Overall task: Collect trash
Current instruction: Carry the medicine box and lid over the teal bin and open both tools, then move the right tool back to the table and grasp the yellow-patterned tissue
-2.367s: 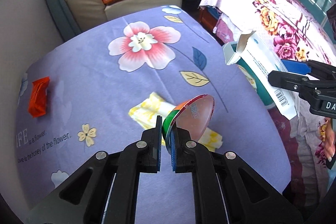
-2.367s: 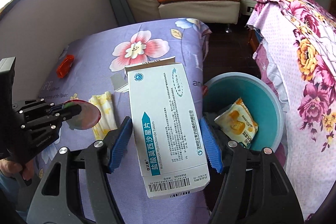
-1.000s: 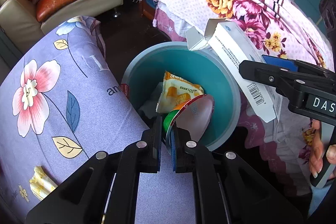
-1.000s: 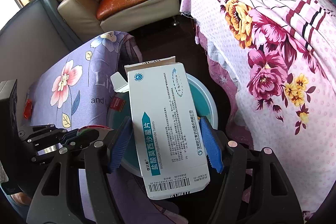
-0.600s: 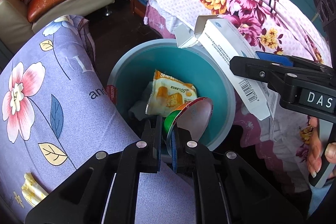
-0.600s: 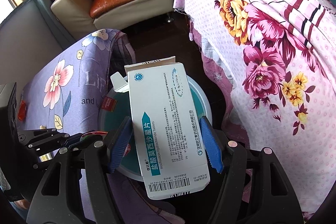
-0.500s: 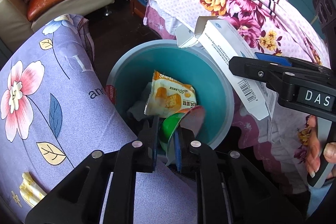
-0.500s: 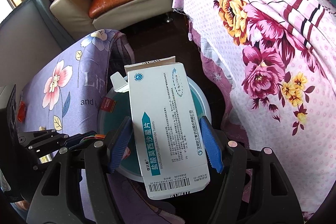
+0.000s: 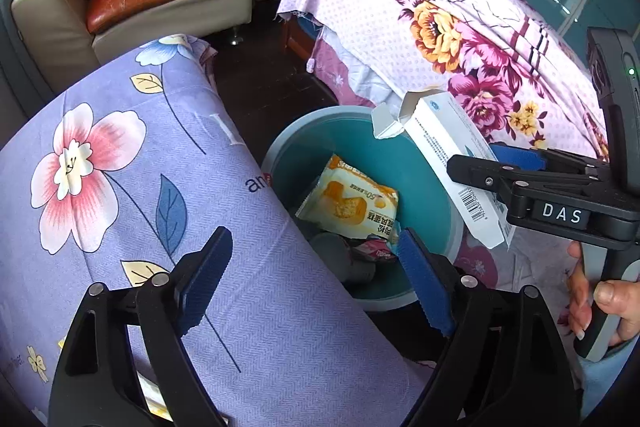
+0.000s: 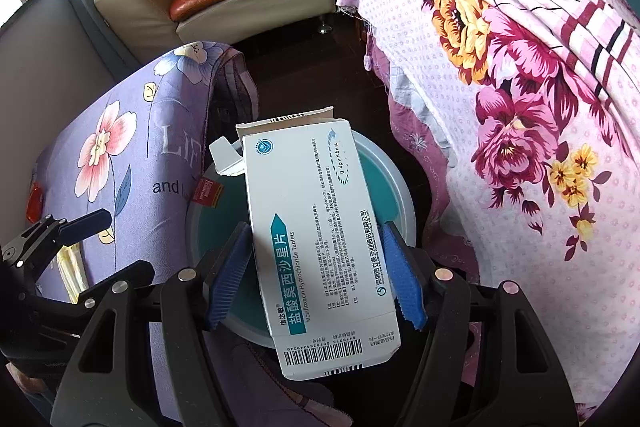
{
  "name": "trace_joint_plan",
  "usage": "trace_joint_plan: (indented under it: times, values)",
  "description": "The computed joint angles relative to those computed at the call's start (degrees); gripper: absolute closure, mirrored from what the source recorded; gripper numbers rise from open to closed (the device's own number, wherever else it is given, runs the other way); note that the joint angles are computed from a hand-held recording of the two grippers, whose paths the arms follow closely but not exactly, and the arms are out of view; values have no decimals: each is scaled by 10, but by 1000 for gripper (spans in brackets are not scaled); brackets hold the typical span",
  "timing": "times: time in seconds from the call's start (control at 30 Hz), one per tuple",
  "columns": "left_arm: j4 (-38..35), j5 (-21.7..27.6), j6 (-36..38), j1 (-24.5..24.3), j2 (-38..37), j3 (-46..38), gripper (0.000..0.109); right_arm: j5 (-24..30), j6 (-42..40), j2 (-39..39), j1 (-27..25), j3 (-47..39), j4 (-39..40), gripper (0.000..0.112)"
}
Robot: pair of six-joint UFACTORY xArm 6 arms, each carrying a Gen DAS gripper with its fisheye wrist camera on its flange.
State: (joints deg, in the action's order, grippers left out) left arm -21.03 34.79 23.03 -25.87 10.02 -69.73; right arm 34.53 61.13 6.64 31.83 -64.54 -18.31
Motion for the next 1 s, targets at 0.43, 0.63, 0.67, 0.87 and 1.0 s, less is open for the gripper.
trace_joint_plan:
  times: [0.43, 0.63, 0.67, 0.87, 1.0]
  values:
    - [-4, 5, -2, 41, -12, 11, 18, 38, -19, 41, 20, -62, 18, 38]
    - [-5, 5, -8, 61, -32, 32, 18, 69, -21, 41, 36, -83, 23, 32]
    - [-10, 8, -5, 66, -37, 36, 18, 76, -21, 43, 40, -89, 23, 32]
    - [-28, 0, 8, 94, -76, 75, 17, 114, -27, 57, 67, -133, 15, 31]
    - [-35, -4, 21, 118, -104, 102, 17, 132, -35, 79, 85, -172, 20, 30]
